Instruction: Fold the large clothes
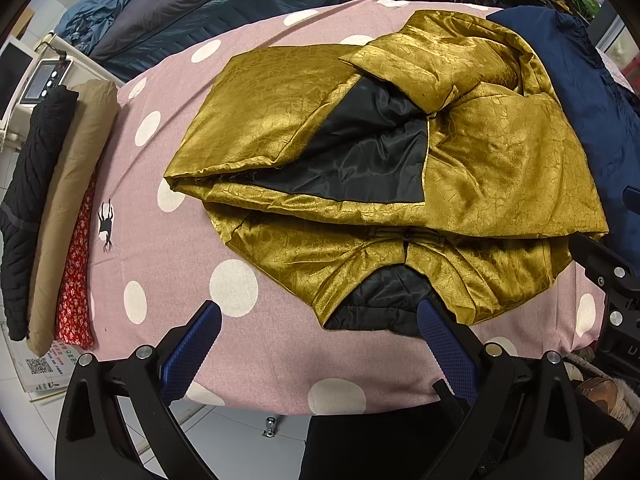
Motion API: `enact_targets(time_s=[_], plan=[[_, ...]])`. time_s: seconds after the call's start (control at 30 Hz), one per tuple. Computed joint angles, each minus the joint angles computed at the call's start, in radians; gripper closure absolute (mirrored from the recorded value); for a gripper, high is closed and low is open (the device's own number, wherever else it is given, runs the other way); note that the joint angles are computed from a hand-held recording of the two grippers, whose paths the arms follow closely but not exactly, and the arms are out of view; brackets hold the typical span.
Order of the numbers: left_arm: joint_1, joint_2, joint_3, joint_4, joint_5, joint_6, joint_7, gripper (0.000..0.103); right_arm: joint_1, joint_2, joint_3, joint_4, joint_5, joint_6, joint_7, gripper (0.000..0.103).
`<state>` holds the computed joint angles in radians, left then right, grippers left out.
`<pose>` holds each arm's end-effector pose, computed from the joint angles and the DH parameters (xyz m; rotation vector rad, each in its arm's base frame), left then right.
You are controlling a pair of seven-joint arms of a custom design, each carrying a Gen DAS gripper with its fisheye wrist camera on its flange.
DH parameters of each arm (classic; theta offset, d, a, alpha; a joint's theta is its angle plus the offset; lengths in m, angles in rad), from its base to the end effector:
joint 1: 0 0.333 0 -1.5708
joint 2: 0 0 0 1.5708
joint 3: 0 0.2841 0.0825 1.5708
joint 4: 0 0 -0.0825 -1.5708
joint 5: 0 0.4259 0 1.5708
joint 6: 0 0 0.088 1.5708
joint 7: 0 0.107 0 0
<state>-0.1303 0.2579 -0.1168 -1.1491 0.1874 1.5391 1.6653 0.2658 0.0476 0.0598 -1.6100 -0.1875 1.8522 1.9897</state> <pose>0.6472 -0.1300 0.6453 -1.7219 2.3778 0.0024 0.6061 0.1884 0.5715 -2.0676 2.1935 -0.3706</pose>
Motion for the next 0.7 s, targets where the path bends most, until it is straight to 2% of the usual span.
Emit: enact_targets(time_s=[0.7], plan=[[0.0, 0.009, -0.001, 0.004, -0.014, -0.017, 0.008, 0.007, -0.002, 0.01, -0.001, 0.011, 0.009, -0.011, -0.004, 0.018]])
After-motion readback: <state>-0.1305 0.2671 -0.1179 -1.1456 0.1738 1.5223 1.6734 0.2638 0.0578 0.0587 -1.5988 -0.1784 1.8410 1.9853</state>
